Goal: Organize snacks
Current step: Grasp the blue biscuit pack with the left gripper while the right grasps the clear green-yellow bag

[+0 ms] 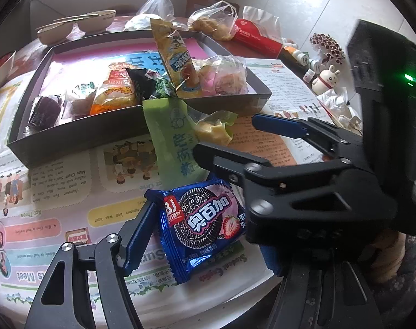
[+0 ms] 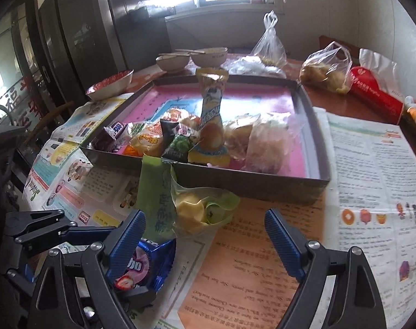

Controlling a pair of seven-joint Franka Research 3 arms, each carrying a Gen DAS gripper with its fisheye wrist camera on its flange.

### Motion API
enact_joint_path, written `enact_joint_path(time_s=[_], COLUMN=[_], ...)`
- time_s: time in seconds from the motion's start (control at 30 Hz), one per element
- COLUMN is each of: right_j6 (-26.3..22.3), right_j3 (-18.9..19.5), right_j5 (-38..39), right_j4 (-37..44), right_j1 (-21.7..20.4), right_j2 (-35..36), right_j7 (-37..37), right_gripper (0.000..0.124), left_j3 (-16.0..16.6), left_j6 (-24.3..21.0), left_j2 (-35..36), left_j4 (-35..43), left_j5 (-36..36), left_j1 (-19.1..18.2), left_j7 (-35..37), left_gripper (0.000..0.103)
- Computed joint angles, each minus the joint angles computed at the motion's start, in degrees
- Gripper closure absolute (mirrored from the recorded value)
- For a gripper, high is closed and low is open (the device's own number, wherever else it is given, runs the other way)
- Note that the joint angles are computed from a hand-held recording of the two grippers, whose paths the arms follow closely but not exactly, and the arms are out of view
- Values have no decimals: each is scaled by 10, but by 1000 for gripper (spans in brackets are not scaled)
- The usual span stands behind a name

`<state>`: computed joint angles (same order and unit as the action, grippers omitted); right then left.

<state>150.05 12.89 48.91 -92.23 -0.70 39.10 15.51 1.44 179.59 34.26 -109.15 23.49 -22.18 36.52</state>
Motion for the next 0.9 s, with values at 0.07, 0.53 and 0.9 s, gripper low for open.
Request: enact_joint_path(time_s=[0.07,0.53,0.9], right_j6=[-6,-40,-20], right_j3=[-4,10,17], right_j5=[-8,-9,52], right_j4=[11,43,12], right_j1=[6,-3,-22], right_j2=[9,36,6], right_j7=[13,16,-34], right_gripper=[36,76,84], left_j3=[1,17,20], left_j6=[3,5,18], left_j2=[-1,0,-8], left_j4=[-3,-2,-12], left_j5=[0,-1,-2], left_j1=[0,-14,-15], left_j7=[0,-6,-9], left_gripper=[32,36,46])
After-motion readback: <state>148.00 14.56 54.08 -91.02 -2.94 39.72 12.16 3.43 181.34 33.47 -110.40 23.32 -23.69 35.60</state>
